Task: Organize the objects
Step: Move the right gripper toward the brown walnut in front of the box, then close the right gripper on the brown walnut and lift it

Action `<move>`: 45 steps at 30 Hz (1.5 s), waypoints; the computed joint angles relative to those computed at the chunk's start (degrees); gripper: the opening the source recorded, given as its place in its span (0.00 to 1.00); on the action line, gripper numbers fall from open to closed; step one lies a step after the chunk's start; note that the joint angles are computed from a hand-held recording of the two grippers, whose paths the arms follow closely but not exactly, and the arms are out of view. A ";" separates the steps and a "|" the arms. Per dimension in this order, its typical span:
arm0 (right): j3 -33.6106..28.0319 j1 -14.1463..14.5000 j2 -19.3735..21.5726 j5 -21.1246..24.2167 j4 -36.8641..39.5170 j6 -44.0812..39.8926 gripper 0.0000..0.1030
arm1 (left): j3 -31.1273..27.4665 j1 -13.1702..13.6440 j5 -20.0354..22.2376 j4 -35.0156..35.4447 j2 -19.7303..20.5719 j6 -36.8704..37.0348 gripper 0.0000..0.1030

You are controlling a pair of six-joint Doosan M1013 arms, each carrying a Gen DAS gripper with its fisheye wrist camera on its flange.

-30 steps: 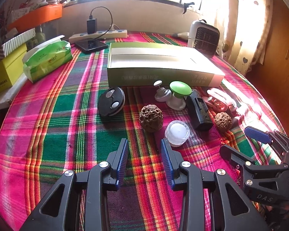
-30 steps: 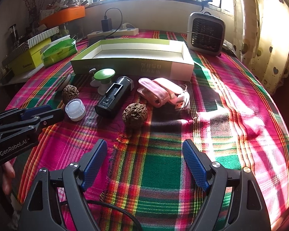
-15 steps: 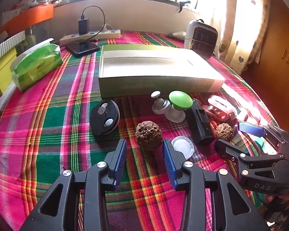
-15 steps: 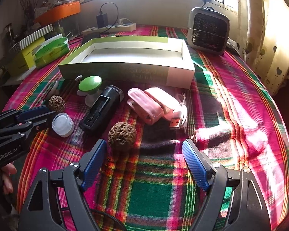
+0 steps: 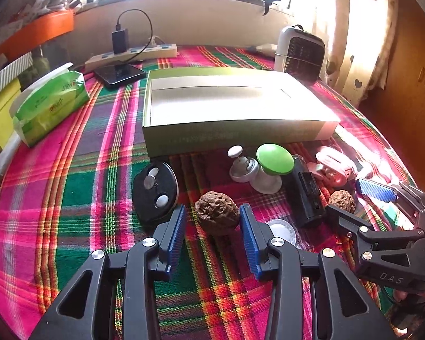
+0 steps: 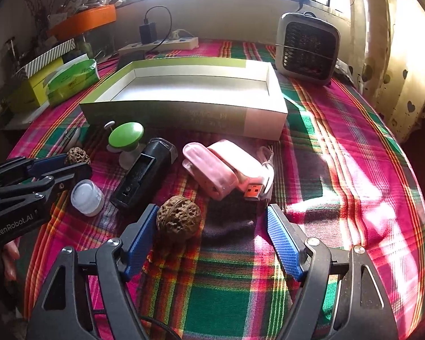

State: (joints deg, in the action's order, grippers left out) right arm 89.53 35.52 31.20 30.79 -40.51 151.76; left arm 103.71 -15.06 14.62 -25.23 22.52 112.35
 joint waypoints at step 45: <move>2.78 -0.50 -2.41 -3.57 -5.20 5.99 0.30 | -0.53 -0.32 -0.84 -3.60 -0.81 3.96 0.29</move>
State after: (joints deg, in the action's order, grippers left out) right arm 92.31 35.01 28.79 27.22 -45.70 157.75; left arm 103.18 -15.38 13.78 -28.83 21.71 116.31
